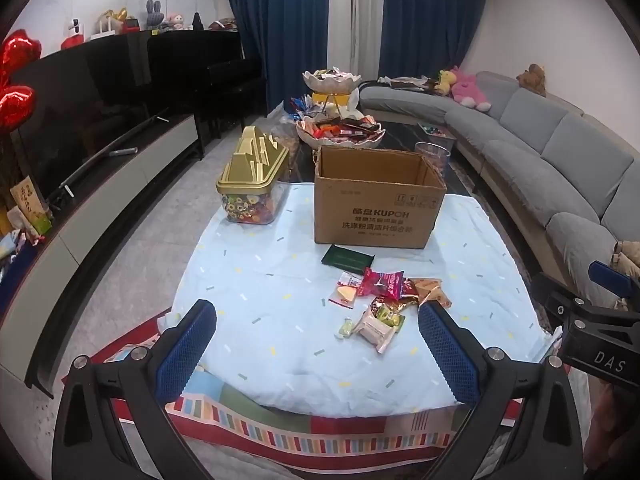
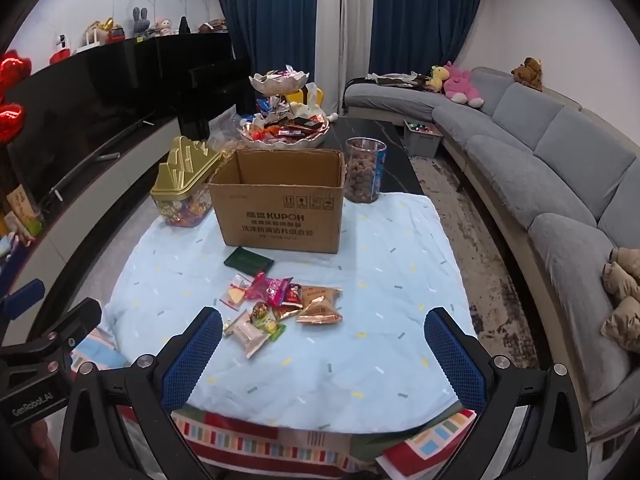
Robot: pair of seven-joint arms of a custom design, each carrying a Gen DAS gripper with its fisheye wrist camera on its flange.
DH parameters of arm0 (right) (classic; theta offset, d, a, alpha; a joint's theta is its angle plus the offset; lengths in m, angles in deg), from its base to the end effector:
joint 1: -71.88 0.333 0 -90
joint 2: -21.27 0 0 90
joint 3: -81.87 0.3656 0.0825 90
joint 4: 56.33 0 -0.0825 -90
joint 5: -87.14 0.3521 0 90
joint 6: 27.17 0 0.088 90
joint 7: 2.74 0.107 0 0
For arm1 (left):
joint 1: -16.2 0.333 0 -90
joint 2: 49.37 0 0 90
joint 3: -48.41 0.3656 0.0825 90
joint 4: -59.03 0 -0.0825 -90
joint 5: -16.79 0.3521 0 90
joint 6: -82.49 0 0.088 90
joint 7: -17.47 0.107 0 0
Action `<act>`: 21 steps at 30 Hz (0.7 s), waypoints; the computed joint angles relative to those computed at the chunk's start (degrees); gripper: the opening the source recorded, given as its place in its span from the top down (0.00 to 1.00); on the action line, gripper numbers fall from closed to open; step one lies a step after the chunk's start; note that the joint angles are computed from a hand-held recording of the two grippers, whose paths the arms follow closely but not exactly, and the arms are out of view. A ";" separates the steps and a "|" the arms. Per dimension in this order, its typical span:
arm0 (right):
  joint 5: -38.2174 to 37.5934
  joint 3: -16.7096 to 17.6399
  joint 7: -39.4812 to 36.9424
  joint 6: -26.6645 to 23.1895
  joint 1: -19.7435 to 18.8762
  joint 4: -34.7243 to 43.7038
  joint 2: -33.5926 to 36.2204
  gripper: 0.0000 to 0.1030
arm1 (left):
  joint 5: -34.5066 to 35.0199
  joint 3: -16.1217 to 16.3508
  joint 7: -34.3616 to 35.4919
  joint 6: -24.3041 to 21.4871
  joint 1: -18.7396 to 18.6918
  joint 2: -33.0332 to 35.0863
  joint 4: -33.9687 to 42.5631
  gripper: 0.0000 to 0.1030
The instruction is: Organize snacks
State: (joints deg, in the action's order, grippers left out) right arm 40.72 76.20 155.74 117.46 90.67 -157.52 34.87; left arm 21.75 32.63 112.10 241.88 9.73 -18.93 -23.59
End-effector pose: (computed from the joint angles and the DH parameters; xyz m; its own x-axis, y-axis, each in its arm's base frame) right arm 0.6284 0.1607 0.5449 -0.3965 -0.9180 0.0103 -0.6397 0.2682 -0.7203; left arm 0.7103 -0.2336 0.5450 -0.4251 -0.9051 -0.0016 -0.6104 0.2880 -0.7379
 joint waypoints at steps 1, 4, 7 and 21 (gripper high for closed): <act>0.10 -0.02 -0.07 -0.02 -0.06 -0.12 -0.19 0.01 | 0.00 -0.06 0.07 0.04 0.03 0.04 0.02 0.00; -1.28 -0.15 1.26 -0.02 0.38 -0.43 -0.10 0.01 | -0.32 -0.32 0.01 0.67 0.24 0.04 -0.24 0.00; -1.45 0.04 1.38 -0.32 0.37 -0.31 -0.13 0.01 | -0.31 -0.35 -0.04 0.79 0.25 0.01 -0.30 0.00; -2.03 0.26 1.77 -0.54 0.35 -0.10 -0.28 0.01 | -0.64 -0.63 0.18 0.95 0.46 0.06 -0.34 0.00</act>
State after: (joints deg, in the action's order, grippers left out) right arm 38.69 76.46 157.51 116.93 91.02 -157.62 34.59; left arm 21.11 32.00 112.28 242.83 10.18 -18.87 -23.94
